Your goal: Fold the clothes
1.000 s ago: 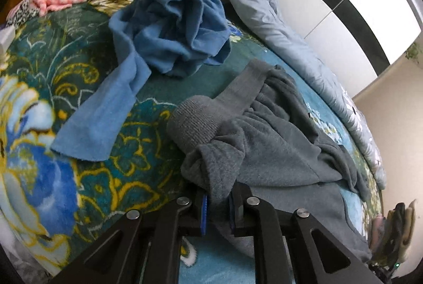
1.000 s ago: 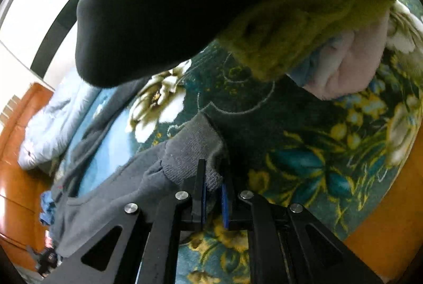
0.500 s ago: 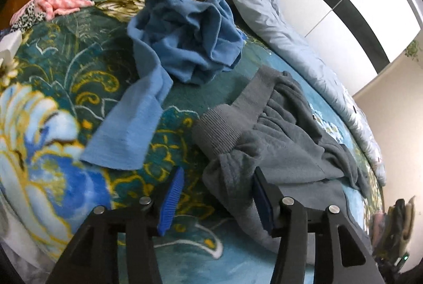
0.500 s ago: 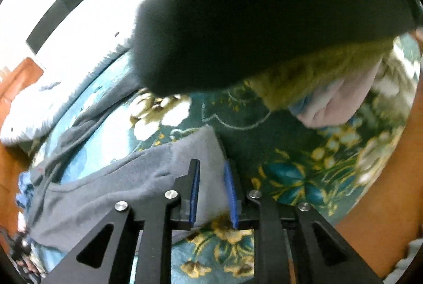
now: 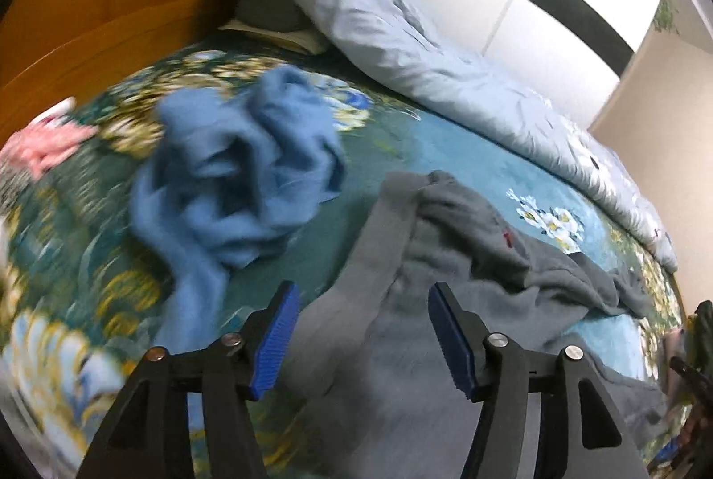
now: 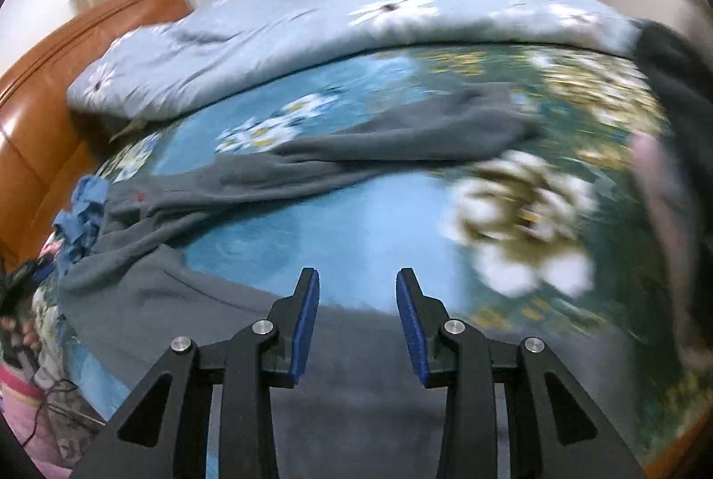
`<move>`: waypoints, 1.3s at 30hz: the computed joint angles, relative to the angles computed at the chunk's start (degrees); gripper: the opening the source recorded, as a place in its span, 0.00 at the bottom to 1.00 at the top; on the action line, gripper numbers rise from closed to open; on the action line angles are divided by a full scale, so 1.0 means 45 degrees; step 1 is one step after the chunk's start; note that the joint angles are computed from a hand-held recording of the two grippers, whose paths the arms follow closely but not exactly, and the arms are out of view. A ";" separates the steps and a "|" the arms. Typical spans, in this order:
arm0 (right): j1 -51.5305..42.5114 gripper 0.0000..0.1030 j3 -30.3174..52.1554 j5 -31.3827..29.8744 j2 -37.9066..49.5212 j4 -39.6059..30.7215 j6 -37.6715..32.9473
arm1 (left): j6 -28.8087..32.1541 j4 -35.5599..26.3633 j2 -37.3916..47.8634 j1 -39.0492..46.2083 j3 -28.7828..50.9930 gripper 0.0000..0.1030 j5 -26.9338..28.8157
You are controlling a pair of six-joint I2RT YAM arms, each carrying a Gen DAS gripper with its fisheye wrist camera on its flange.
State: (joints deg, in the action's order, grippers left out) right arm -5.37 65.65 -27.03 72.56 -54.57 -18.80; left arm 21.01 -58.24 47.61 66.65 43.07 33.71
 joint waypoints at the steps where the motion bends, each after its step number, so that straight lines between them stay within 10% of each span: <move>1: 0.0544 0.36 0.0052 0.0194 0.0170 0.0152 0.0192 | -0.1088 0.0770 0.0284 -0.1400 0.0056 0.62 -0.0768; 9: 0.2575 0.36 0.0213 0.1220 0.1530 0.1167 0.1475 | -0.4935 0.5044 0.3778 -0.5541 0.0174 0.63 -0.3330; 20: 0.3861 0.36 0.1629 0.2115 0.3887 0.1268 0.1260 | -0.7459 0.7732 0.5551 -0.5983 -0.0660 0.63 -0.2366; 35: 0.6912 0.34 0.1168 0.7143 0.5468 0.5106 -0.1262 | -0.9053 1.1684 0.5971 -0.5473 -0.2365 0.60 -0.0601; 39: 0.6926 0.07 0.1683 0.7286 0.5568 0.4873 -0.0666 | -0.8909 1.2107 0.5626 -0.5378 -0.2624 0.23 -0.0042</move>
